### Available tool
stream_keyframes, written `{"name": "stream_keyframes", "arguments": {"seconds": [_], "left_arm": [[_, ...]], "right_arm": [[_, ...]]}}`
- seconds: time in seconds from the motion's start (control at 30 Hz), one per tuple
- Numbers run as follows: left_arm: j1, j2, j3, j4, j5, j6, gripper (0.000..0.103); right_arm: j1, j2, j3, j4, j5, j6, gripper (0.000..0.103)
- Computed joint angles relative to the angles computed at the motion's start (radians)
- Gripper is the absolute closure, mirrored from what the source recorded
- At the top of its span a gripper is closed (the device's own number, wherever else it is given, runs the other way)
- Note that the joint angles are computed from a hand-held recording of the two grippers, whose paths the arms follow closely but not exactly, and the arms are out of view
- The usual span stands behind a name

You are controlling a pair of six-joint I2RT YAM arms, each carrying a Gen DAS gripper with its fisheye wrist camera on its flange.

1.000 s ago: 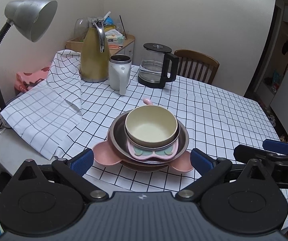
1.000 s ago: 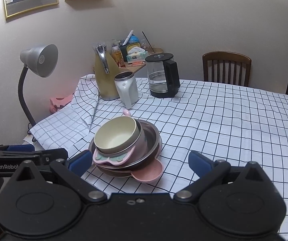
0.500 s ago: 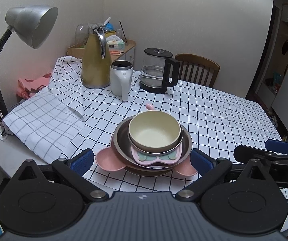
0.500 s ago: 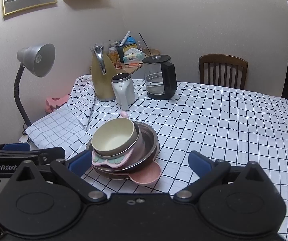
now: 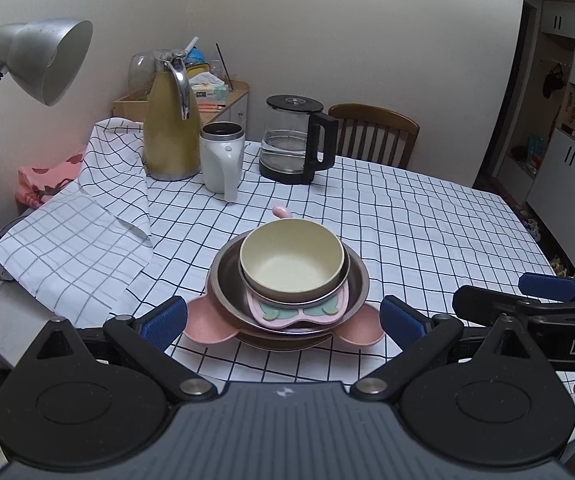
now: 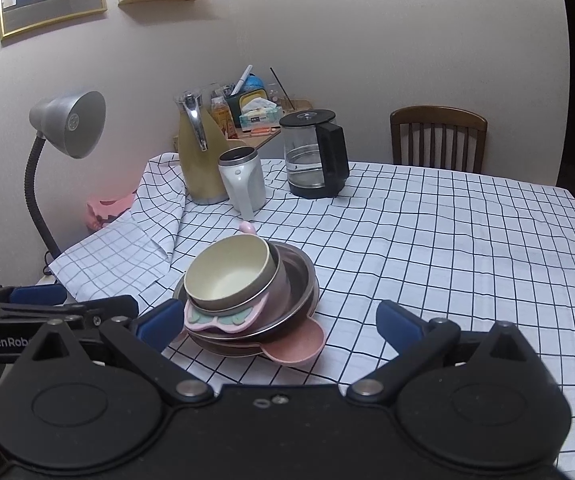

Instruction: Organize plates and bowls

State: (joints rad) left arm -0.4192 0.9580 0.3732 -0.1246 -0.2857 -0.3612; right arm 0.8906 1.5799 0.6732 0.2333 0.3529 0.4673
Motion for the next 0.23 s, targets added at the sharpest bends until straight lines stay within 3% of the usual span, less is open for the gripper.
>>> {"name": "stream_keyframes", "arguments": {"seconds": [0.23], "left_arm": [[-0.008, -0.006, -0.008, 0.006, 0.009, 0.008, 0.0]], "right_arm": [[0.023, -0.015, -0.014, -0.008, 0.032, 0.021, 0.0]]}}
